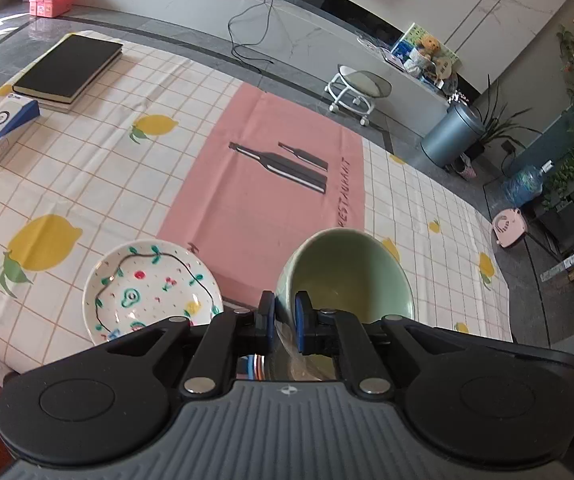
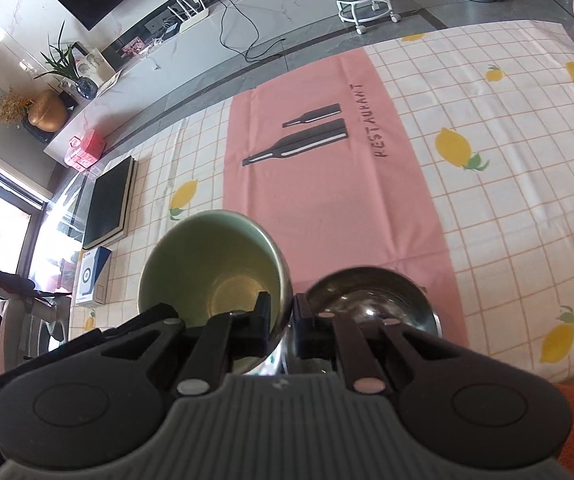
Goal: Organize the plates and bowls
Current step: 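Lift the pale green bowl and lower it into the nested steel bowls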
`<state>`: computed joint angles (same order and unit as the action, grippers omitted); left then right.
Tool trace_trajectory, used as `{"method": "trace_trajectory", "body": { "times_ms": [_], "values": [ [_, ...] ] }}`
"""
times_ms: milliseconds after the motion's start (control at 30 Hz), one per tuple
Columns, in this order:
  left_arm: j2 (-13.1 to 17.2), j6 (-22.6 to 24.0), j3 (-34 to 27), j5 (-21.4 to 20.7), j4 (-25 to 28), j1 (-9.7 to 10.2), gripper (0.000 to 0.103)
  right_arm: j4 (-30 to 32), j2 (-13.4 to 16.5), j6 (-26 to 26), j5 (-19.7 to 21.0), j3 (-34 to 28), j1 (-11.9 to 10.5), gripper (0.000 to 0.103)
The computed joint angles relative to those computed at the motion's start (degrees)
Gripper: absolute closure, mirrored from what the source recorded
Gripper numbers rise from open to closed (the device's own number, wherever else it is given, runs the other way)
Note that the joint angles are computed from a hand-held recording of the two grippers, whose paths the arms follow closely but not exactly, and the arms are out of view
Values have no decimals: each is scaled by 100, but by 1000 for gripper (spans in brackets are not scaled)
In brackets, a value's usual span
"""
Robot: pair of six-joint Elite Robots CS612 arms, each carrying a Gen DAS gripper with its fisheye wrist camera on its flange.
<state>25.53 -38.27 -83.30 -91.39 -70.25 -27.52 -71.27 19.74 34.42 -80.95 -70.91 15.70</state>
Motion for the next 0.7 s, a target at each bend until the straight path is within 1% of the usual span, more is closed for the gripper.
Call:
{"method": "trace_trajectory", "body": {
  "times_ms": [67,200,333,467,567,700],
  "values": [
    [57,81,-30,-58,52,-56,92,193,116,-58,15,-240,-55,94],
    [101,221,74,-319,253,-85,92,473,378,-38,205,-603,-192,94],
    [121,447,166,-329,442,-119,92,552,572,14,374,-744,-272,94],
    [63,639,328,-373,628,-118,91,478,663,-16,490,-720,-319,94],
    [17,848,398,-257,728,-154,91,468,697,-89,565,-699,-347,94],
    [-36,936,477,-249,828,-157,91,426,696,-192,548,-672,-345,94]
  ]
}}
